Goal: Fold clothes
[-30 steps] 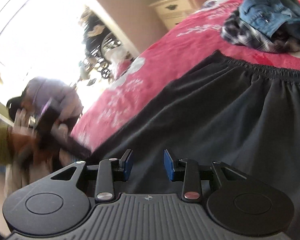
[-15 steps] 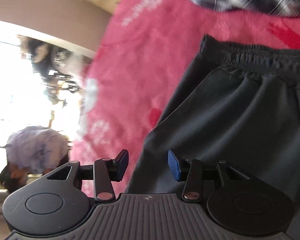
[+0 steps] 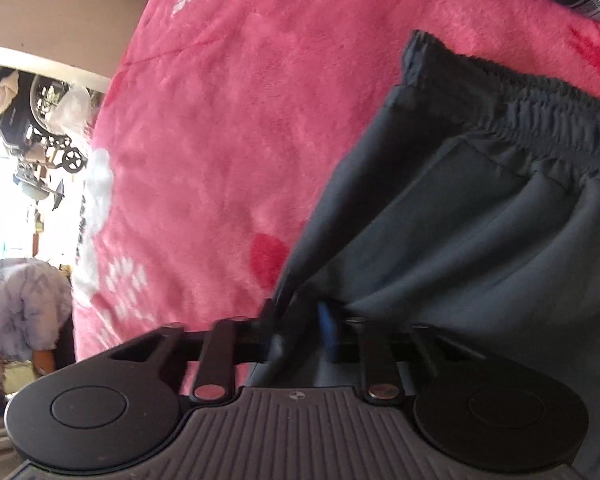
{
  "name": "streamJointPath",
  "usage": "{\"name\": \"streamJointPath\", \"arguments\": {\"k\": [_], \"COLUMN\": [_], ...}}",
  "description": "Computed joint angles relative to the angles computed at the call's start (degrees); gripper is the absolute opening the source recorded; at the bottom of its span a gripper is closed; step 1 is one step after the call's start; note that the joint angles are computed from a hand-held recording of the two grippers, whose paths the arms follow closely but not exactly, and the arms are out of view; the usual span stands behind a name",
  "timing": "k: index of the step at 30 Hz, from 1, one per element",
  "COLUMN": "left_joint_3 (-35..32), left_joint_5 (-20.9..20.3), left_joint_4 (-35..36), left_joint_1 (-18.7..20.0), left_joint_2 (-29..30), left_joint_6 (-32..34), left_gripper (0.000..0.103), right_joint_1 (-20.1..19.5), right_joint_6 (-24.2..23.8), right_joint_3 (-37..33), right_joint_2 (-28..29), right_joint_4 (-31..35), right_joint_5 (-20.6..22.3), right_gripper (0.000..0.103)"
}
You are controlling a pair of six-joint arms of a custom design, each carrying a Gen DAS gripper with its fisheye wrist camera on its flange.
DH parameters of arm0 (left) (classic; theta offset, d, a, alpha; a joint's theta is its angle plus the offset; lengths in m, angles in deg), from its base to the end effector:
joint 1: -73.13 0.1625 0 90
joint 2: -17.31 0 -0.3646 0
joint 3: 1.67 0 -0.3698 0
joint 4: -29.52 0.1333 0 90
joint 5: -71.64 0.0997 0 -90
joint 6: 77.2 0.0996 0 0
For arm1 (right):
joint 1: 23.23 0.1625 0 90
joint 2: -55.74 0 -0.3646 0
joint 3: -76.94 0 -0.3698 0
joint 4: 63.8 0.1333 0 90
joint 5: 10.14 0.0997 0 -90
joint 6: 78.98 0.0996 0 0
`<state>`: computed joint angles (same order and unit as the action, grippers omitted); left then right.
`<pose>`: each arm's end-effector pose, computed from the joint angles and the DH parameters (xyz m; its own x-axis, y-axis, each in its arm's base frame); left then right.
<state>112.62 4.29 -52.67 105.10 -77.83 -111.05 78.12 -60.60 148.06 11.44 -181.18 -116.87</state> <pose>-0.2178 -0.3383 0.2772 -0.7040 0.4641 -0.5376 0.4383 0.8795 0.1853 0.2387 -0.6575 0.1559 -0.9536 0.1329 0.2701 0.1095 0.9889 -0.1000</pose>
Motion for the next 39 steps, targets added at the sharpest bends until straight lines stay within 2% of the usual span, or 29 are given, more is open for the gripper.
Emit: {"name": "streamJointPath", "arguments": {"k": [2,9,13,19,24,30,34,39], "left_joint_3": [-0.8,0.3,1.1,3.4,3.7,1.9,-0.5,-2.9], "left_joint_5": [-2.1,-5.8,-8.1,-15.0,-21.3,-28.7,-30.8,-33.1], "left_joint_4": [-2.8,-13.2,-21.1,-33.0,-43.7,-54.0,-58.1,-60.9], "left_joint_1": [-1.7,-8.6,-11.2,-12.6,-10.7,-9.0,-9.4,-8.6], "left_joint_2": [0.2,-1.4,-1.1,-0.1,7.0,19.3,27.4,34.8], "left_joint_6": [1.7,5.0,9.7,14.9,20.7,23.9,25.4,24.4], "left_gripper": [0.000,0.000,0.000,0.000,0.000,0.000,0.000,0.000], "right_joint_1": [-0.6,-2.1,-2.6,-3.6,-5.5,-10.5,-15.6,-21.5], "right_joint_6": [-0.5,-4.5,-7.2,-12.1,-16.0,-19.6,-21.9,-23.0], "right_joint_3": [1.3,5.8,7.7,11.8,15.8,20.3,22.5,24.1], "right_joint_2": [-1.3,-8.3,-14.4,-24.8,-33.1,-40.8,-44.4,-45.8], "right_joint_4": [-0.8,-2.4,-2.2,-2.4,-2.0,-2.4,-2.3,-2.5], "right_joint_5": [1.1,5.9,6.9,6.0,4.0,3.5,3.8,6.9], "right_gripper": [0.004,0.003,0.003,0.003,0.002,0.002,0.002,0.005]}}
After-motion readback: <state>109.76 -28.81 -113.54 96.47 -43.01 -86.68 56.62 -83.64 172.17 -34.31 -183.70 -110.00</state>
